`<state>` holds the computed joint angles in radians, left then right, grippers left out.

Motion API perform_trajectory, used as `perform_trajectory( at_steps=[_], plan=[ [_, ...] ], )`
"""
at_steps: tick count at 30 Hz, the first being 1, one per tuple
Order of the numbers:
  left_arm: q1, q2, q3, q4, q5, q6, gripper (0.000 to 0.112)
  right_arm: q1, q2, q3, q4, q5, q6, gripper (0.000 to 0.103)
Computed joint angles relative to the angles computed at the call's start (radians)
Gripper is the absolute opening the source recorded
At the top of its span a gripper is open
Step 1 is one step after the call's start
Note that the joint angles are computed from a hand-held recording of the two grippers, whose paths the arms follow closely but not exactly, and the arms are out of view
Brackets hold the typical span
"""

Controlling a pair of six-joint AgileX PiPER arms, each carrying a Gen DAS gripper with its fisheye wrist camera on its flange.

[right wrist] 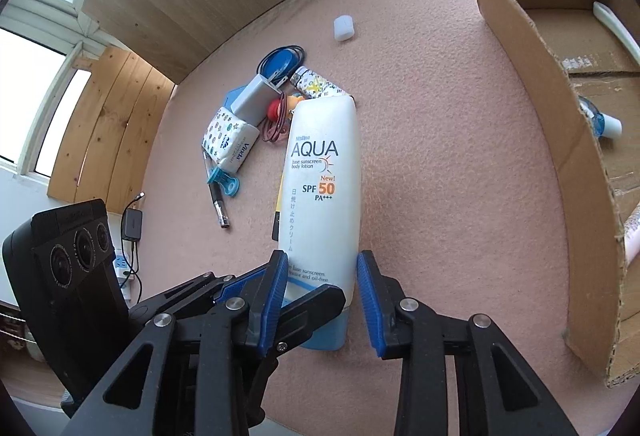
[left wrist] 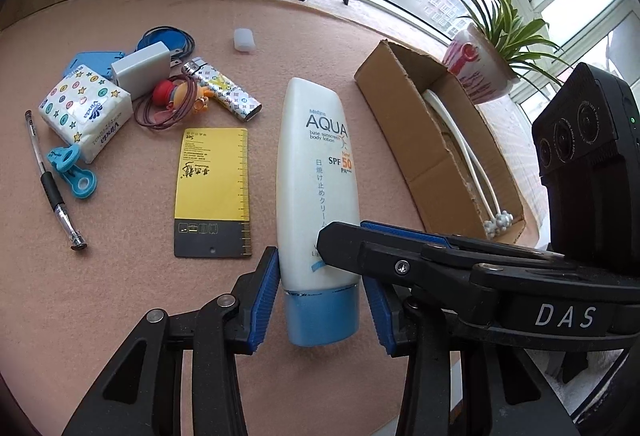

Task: Organize objects
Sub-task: 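Carry the sunscreen tube into the box and release it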

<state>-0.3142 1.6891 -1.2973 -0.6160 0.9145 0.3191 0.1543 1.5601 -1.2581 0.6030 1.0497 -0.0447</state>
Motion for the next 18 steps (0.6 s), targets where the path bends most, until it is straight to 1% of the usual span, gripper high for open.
perform_trajectory(
  at_steps=[8,18],
  plan=[
    [-0.074,0.021,-0.116,0.029,0.001,-0.056,0.045,-0.081,-0.067,-0.021,0.002,0.03,-0.006,0.032],
    [-0.188,0.108,-0.333,0.083,0.046,-0.142,0.045,-0.208,-0.111,-0.068,-0.011,0.066,-0.035,0.032]
  ],
)
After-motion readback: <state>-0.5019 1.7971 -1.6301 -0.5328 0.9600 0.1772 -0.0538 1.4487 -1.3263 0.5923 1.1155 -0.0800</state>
